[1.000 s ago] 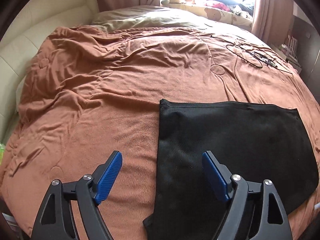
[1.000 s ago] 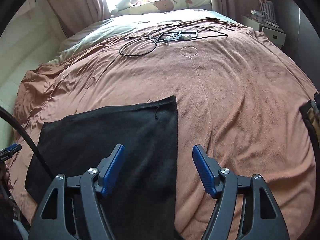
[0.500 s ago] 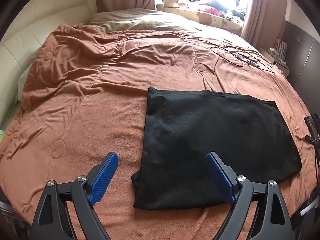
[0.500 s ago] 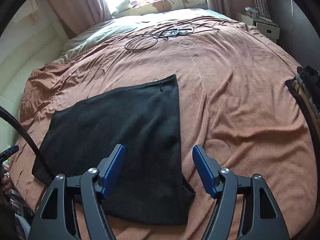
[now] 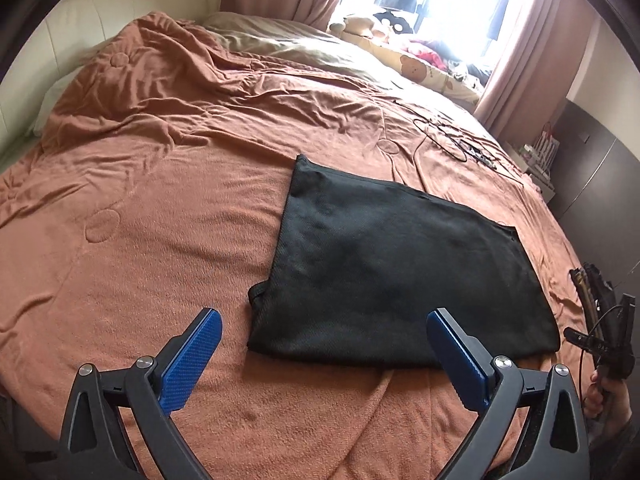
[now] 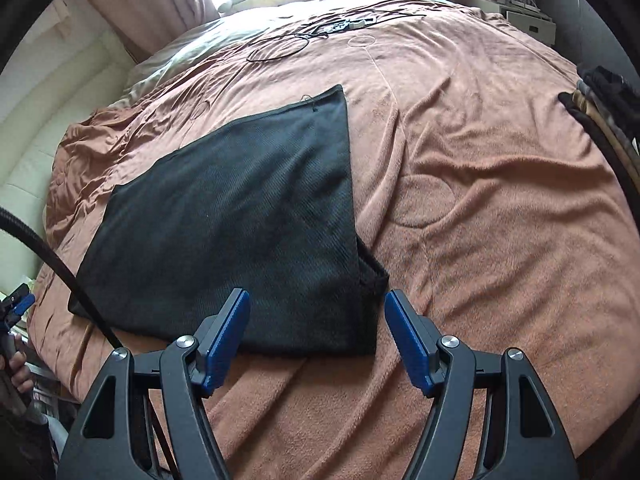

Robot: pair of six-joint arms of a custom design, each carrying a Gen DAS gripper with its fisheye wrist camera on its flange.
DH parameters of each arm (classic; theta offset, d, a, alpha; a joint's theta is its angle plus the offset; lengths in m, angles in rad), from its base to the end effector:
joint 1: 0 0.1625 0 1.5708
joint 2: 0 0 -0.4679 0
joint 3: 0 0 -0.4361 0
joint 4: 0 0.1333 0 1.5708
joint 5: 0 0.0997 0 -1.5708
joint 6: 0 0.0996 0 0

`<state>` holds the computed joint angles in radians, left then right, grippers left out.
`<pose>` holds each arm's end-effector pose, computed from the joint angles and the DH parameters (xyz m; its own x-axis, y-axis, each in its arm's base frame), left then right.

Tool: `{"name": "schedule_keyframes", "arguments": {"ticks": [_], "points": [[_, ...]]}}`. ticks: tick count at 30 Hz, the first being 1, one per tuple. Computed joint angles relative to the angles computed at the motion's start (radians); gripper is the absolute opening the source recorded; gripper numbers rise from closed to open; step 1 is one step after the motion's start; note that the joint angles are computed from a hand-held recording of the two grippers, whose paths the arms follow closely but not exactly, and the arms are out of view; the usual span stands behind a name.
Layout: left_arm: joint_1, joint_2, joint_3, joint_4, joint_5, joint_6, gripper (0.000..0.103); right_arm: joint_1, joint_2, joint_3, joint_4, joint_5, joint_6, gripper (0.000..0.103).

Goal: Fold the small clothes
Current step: 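Move both tools to the shirt's hem end and close both grippers on it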

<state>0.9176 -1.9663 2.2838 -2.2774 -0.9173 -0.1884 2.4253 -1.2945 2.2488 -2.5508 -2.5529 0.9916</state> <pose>-0.0626 -0.4007 0.4228 -0.8624 0.1564 -0.4815 0.4080 0.7778 -0.4780 0.3958 -0.2777 0.2041 -0.8394 0.3278 0.4336 -0.0941 0.6980 -0.7099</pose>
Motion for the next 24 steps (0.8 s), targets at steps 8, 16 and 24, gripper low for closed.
{"name": "schedule_keyframes", "arguments": {"ticks": [8,16,24], "points": [[0.144,0.049,-0.028,0.033,-0.066,-0.061,0.073,-0.01,-0.024,0.069,-0.087,0.065,0.063,0.044],[0.224,0.105,-0.04,0.027,-0.131,-0.111,0.061,-0.001,-0.024,0.071,-0.117,0.043,0.061,0.035],[0.236,0.136,-0.039,-0.002,-0.144,-0.225,0.06,0.016,-0.003,0.047,-0.156,0.028,-0.005,0.032]]}}
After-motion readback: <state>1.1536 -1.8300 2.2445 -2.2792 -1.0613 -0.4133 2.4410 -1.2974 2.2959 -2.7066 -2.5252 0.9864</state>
